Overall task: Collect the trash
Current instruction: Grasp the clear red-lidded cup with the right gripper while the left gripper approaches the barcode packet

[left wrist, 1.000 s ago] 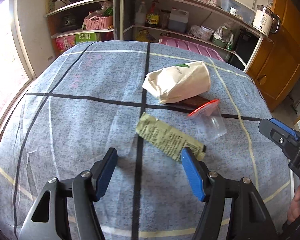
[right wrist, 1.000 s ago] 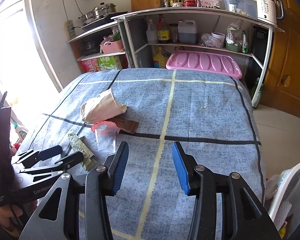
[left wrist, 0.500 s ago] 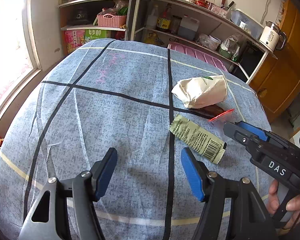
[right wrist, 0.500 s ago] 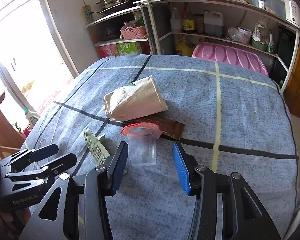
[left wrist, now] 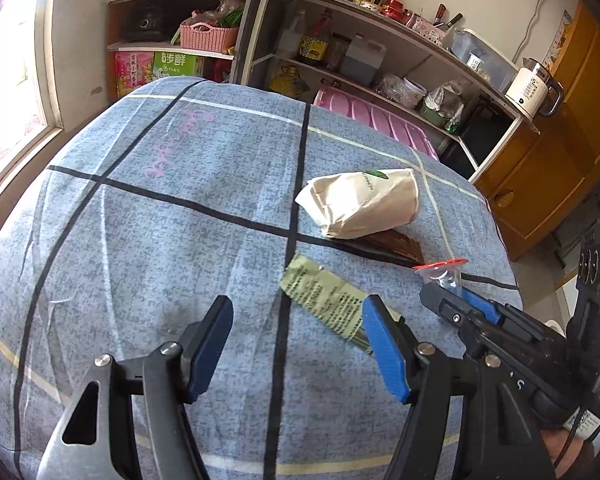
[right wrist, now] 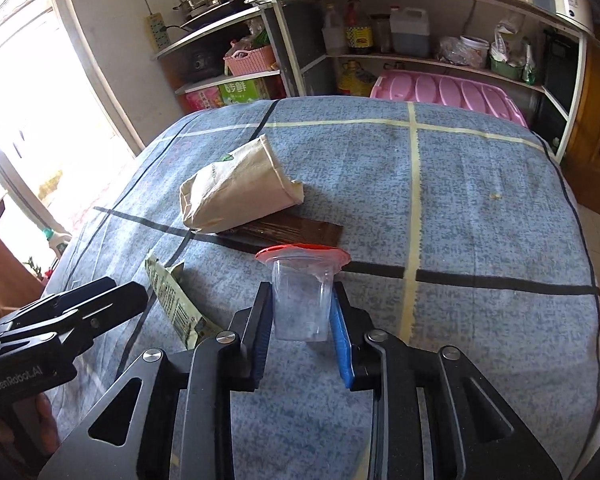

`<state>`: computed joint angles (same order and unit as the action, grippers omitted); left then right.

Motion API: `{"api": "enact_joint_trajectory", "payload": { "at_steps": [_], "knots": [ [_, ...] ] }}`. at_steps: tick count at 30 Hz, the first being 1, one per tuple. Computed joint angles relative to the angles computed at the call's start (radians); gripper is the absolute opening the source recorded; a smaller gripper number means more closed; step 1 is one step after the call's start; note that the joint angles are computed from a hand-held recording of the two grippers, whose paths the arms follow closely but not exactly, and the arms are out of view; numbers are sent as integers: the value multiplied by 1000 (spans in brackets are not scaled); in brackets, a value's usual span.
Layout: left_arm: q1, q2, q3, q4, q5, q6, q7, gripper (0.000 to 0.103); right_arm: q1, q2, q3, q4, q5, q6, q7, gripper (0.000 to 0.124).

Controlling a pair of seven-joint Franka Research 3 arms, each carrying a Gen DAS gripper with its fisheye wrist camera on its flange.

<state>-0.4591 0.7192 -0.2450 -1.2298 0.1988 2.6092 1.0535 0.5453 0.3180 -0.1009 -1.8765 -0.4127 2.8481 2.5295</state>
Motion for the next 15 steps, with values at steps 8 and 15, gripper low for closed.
{"api": "enact_joint_trajectory", "payload": {
  "at_steps": [8, 15],
  "knots": [
    [-64, 119, 33, 203, 12, -123, -71, 69, -3, -90, -12, -115, -95, 26, 120, 29],
    [-145, 226, 87, 392, 79, -220, -75, 69, -42, -141, 12, -167, -181, 45, 210, 29]
  ]
}}
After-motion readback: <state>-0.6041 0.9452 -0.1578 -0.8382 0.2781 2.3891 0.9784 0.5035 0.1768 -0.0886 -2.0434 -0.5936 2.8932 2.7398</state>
